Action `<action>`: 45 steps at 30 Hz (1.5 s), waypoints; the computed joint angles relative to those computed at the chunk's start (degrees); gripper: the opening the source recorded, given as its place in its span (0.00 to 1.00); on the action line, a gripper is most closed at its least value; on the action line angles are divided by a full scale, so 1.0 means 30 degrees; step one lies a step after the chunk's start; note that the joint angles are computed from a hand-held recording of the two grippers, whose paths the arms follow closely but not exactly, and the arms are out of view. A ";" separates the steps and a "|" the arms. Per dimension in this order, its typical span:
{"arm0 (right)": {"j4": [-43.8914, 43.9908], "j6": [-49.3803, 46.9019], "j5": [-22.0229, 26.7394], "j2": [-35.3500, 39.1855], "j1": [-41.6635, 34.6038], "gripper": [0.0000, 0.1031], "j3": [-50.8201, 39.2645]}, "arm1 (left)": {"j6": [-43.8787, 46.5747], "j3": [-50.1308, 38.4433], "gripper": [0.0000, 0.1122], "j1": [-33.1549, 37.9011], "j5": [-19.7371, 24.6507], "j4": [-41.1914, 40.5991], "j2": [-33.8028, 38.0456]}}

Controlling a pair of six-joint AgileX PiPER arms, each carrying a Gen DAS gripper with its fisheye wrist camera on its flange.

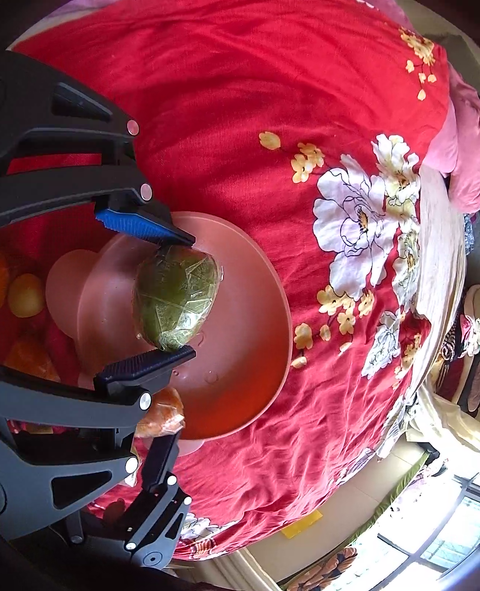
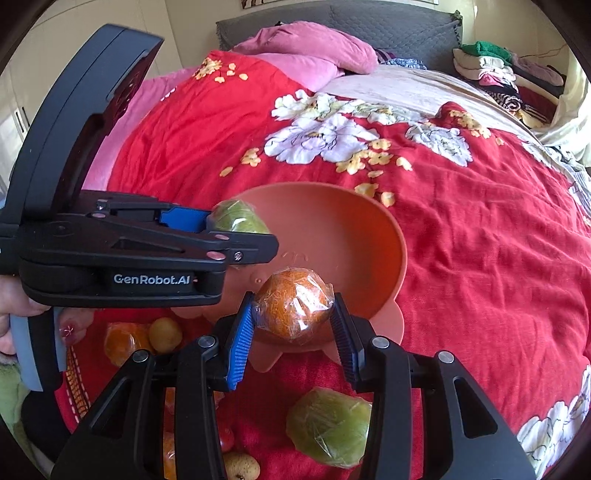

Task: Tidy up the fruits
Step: 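Lift the green fruit toward the pink bowl while the right tool drops the orange into it, then lower the green fruit into the pink bowl and open the left tool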

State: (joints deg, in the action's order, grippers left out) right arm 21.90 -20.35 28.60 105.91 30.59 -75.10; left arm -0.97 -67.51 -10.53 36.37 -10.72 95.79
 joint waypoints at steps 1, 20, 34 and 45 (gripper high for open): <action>0.0085 -0.0065 -0.0016 0.0040 0.0013 0.38 -0.0007 | -0.0050 -0.0043 0.41 -0.0026 -0.0001 0.0070 0.0046; 0.1964 -0.0917 -0.0312 -0.1970 -0.0241 0.52 0.2047 | -0.0535 -0.0582 0.41 -0.0098 0.0195 0.0573 0.0572; 0.3288 -0.1180 -0.0812 -0.4565 -0.0409 0.60 0.4501 | -0.1144 -0.0071 0.44 -0.0310 0.0070 0.1116 -0.0112; 0.3090 -0.0458 -0.1359 -0.5861 -0.0928 0.71 0.5555 | -0.2197 0.0670 0.53 -0.0405 -0.0138 0.1989 -0.1415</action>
